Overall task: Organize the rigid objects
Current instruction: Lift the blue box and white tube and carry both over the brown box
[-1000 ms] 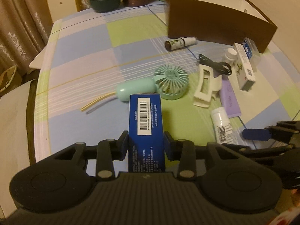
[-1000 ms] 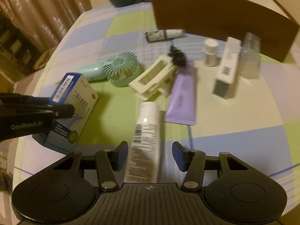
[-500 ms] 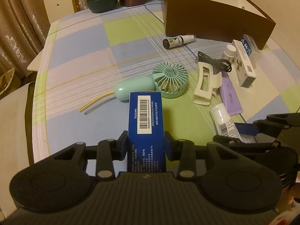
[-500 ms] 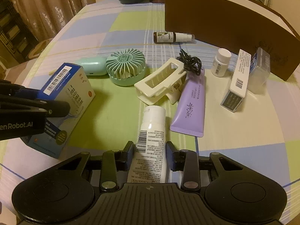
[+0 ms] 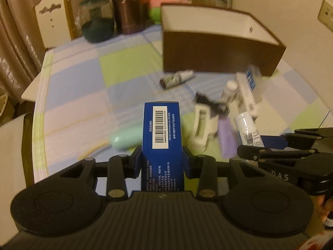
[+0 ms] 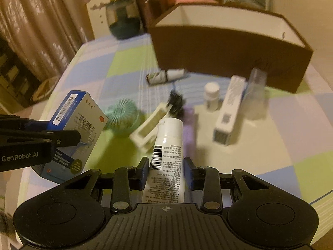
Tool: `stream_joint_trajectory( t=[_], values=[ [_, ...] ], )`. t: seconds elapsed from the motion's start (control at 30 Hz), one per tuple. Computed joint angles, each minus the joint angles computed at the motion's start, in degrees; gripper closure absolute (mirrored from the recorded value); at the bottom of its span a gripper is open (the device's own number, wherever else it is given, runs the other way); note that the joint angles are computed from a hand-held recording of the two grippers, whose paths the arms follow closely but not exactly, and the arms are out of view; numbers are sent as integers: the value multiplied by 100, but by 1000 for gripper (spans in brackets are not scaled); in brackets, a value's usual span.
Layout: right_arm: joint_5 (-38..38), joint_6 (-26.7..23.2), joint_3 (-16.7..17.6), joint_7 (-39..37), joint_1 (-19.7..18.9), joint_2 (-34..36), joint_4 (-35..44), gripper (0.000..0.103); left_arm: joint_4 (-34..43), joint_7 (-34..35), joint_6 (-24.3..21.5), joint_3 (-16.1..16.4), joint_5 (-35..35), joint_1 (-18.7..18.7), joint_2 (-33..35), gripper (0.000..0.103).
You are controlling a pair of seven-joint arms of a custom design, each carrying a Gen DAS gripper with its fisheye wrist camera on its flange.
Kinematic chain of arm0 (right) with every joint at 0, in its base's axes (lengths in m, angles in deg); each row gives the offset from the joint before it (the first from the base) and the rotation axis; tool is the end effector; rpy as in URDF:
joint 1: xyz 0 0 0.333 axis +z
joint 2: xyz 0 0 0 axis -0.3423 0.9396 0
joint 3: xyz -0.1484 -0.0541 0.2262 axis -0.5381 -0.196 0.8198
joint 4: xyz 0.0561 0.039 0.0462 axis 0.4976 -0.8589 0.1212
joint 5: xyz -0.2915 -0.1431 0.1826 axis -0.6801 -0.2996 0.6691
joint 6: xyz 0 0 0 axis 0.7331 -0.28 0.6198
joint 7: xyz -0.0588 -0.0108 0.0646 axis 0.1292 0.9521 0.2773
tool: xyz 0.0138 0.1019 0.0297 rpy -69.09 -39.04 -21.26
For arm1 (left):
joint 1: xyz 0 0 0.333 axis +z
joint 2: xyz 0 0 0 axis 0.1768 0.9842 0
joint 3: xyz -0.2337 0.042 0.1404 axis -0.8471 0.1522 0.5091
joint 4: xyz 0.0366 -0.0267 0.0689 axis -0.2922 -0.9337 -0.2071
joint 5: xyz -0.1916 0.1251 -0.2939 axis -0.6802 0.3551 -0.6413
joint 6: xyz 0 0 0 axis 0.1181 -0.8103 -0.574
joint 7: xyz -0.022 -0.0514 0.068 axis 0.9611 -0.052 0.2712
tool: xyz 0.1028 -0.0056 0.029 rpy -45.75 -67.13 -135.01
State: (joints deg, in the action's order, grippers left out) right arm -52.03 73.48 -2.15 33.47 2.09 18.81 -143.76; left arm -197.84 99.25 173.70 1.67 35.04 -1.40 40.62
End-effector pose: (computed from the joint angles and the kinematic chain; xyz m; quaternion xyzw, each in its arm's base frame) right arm 0.4223 0.2750 0.5146 -0.6885 0.6460 -0.1244 0.3053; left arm 0.4495 -0.2092 0.5534 -0.5796 0.7582 -0.2367 0.1821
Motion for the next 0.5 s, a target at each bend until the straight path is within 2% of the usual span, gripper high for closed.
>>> stream_joint_trajectory(
  t=[0.3,0.5],
  values=[
    [507,180,-526,-891,-244,-17,416,67,1647,-552,114,-266,551,-59,1168,67],
    [900,313,-808,-1656,-519,378,1109,67,3544,-1216,-75,-267,1413,-411,2562,67]
  ],
)
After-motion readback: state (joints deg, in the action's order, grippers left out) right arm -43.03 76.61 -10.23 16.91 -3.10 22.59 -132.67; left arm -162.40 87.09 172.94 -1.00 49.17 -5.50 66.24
